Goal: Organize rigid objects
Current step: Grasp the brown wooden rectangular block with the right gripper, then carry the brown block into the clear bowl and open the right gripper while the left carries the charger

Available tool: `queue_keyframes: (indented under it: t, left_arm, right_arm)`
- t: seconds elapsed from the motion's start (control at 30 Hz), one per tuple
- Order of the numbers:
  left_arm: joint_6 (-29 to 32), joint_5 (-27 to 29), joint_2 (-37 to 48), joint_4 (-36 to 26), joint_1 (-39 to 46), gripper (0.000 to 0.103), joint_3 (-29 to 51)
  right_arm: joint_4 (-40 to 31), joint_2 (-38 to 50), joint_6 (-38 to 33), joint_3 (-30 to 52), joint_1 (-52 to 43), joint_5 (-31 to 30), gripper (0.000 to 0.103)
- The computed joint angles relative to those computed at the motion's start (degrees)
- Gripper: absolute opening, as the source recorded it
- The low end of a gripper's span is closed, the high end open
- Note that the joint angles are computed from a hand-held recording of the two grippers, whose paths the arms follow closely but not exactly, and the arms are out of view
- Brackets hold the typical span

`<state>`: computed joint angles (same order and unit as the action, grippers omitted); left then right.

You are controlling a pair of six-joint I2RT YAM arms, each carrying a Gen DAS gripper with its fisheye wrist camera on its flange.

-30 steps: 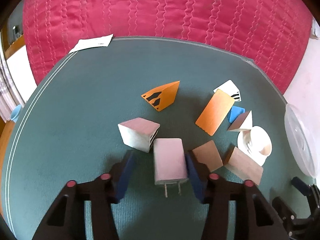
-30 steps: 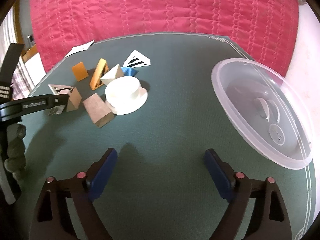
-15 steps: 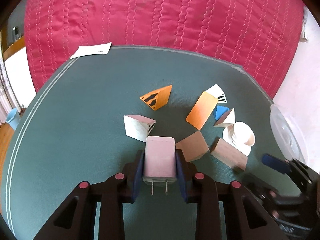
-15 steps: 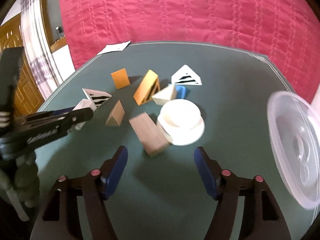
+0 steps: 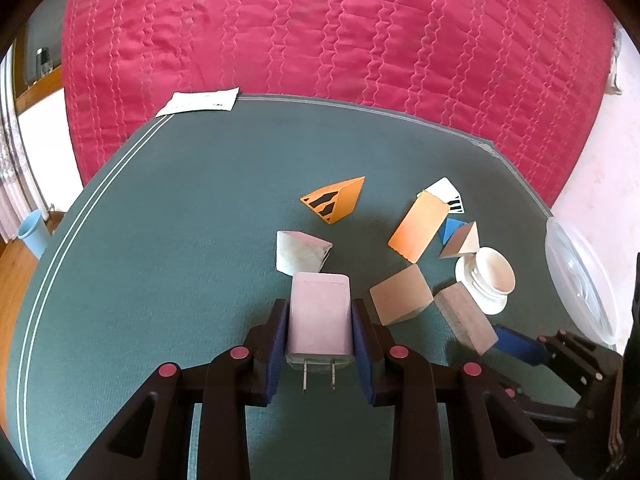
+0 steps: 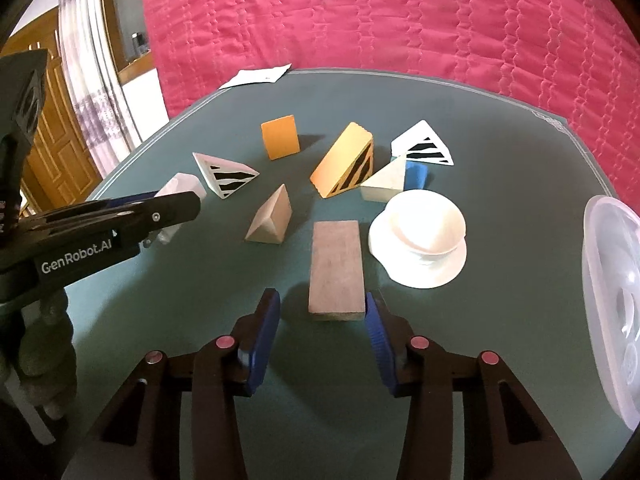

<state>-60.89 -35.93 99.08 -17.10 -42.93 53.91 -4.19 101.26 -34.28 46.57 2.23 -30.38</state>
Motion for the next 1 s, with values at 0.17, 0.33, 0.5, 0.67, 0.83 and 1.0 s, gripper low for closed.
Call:
queue_keyframes:
  t: [0.17,0.33,0.5,0.67,0.83,1.0]
  left_arm:
    - [-0.2,-0.2,-0.2,0.3,-0.2,0.032,-0.5]
    - [-0.1,-0.1,-0.2,0.2,-0.3,0.032,-0.5]
    - [-0.2,-0.5,-0.1,0.0,-0.9,0.032,-0.3]
    - [0.0,-0.4,0.4,-0.1,-0.9,0.032,0.1]
    - [0.2,-0.8,1.4,-0.8,-1.3,0.032,1.2]
    - [0.2,-1.0,2.1,-1.5,-1.6,0.032,2.1]
  right_arm:
    - [2.6,2.0,4.8,1.8,1.3,1.6,0.045]
    - [5.1,1.5,5.4,0.6,2.9,4.0,0.037]
    - [4.1,0.5,5.0,-0.2,1.4,2.7,0.029]
    - [-0.2,-0.6,3.6,-0.3,-2.5,-1.8,0.029]
    - [-2.6,-1.7,2.7,-0.8,-6.0,-4.7,0.029]
    - [-3.7,-2.8,2.2,-1.5,-8.4,-6.3,0.029]
